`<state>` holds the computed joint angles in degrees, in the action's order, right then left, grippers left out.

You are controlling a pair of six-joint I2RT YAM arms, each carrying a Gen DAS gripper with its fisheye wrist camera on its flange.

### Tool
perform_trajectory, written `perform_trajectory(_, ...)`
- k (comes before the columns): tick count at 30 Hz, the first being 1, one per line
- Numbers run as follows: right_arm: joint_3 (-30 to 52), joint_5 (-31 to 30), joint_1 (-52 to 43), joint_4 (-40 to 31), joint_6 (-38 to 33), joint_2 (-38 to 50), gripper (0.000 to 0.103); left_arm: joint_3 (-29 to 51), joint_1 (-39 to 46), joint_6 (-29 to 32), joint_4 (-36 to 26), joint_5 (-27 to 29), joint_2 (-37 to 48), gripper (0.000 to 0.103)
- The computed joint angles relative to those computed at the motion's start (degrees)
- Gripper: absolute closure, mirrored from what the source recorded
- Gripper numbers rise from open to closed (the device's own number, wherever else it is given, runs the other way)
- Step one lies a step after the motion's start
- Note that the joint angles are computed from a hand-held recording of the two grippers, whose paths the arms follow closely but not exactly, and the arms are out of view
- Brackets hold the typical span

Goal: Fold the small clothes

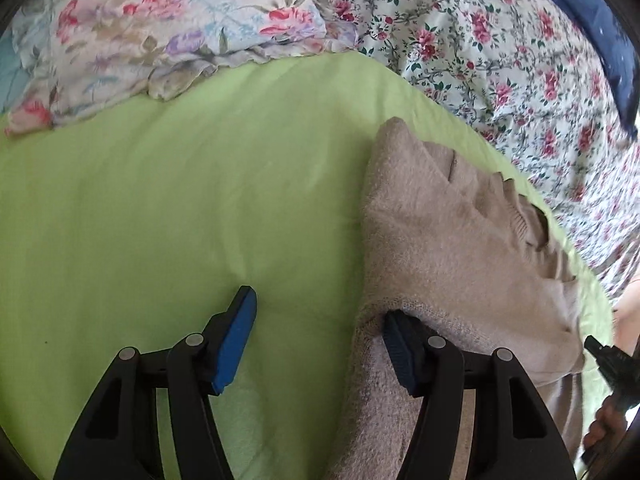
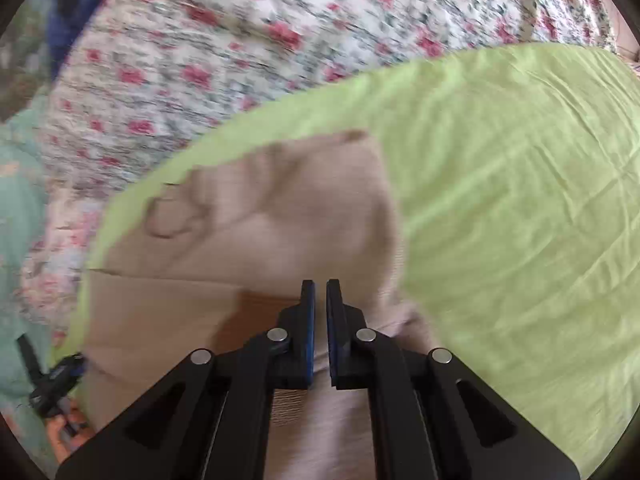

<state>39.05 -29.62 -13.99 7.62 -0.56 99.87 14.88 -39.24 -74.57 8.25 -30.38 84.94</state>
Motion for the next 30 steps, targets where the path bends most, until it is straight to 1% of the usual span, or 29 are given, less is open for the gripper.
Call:
perform_trajectory(1,-0.27,-2.15,0.39,-0.09,-0.91,0.02,0.095,-0.13,-0.03,0.13,0.12,-0.09,0.09,0.040)
perform_trajectory(2,-0.01,-5.28,1.42,-1.70,-2.76,0.57,0.092,0.87,-0.39,0.15,-1.10,-0.45,0.76,0.040)
perform_trajectory(3,0.45,-6.78,2.97,-3.32,-4.47,1.52,0.088,1.46,-0.64,0.12,-1.94,-0.68,1.23,0.040)
perform_trajectory(4,0.46,-6.74,4.04,-3.77,-5.43,2.01,0.084,1.81,-0.94,-0.04,-2.59,-0.95,1.47,0.040)
perform_trajectory(5,0.67,-4.04,5.89,-4.17,-6.68,3.06,0.078,1.91,-1.20,-0.29,-2.87,-1.12,1.58,0.040)
perform_trajectory(7,2.15,3.91,7.72,-4.51,-6.30,6.21,0.078,1.15,-1.16,0.04,-2.03,-0.72,0.99,0.040)
perform_trajectory(8,2.77,4.25,6.30,-3.82,-5.03,8.18,0.079,0.37,-1.03,0.52,-1.30,-0.43,0.46,0.040)
perform_trajectory(9,2.98,1.82,4.03,-3.88,-4.13,8.87,0.079,0.33,-0.91,1.10,-1.26,-0.01,0.37,0.040)
perform_trajectory(10,2.65,0.81,2.89,-3.97,-3.71,8.44,0.078,0.29,-0.94,1.44,-1.67,0.17,0.11,0.040)
perform_trajectory(11,1.34,0.21,1.53,-3.96,-3.61,6.41,0.077,0.72,-1.22,1.78,-3.05,0.28,-0.19,0.040)
perform_trajectory(13,-1.39,-0.18,-0.33,-4.34,-4.89,1.94,0.070,1.25,-2.78,1.33,-6.64,0.11,-1.75,0.040)
perform_trajectory(15,-3.42,-4.68,-3.99,-7.97,-7.79,-3.00,0.055,0.88,-6.09,-1.63,-10.55,-0.89,-4.71,0.040)
perform_trajectory(16,-4.26,-5.48,-4.57,-9.07,-8.49,-4.82,0.053,0.58,-7.85,-3.31,-12.12,-1.28,-6.00,0.039)
perform_trajectory(18,-6.74,-7.01,-6.63,-12.57,-12.31,-9.79,0.050,-0.47,-14.28,-8.53,-15.45,-2.02,-9.75,0.039)
perform_trajectory(19,-7.97,-7.95,-7.81,-14.90,-14.73,-12.26,0.049,-0.58,-17.37,-11.07,-17.03,-2.65,-10.80,0.039)
perform_trajectory(21,-10.36,-10.27,-10.98,-20.70,-20.64,-16.84,0.044,0.29,-26.49,-18.32,-21.61,-4.82,-11.66,0.037)
perform_trajectory(23,-12.78,-11.79,-15.85,-26.81,-28.31,-20.52,0.042,2.00,-34.87,-25.06,-25.19,-6.49,-10.26,0.032)
perform_trajectory(25,-14.17,-12.80,-21.24,-32.29,-35.46,-22.49,0.041,4.05,-43.59,-31.97,-27.35,-7.37,-7.23,0.032)
perform_trajectory(27,-13.61,-14.32,-31.23,-40.85,-48.12,-20.83,0.040,6.94,-51.62,-38.41,-28.38,-7.85,-2.63,0.031)
perform_trajectory(28,-13.28,-14.38,-34.94,-43.72,-53.01,-19.74,0.040,8.11,-54.32,-40.40,-28.20,-7.94,-0.75,0.030)
perform_trajectory(30,-10.80,-12.83,-46.01,-51.29,-66.78,-14.39,0.040,10.75,-61.14,-45.27,-26.20,-8.49,4.06,0.029)
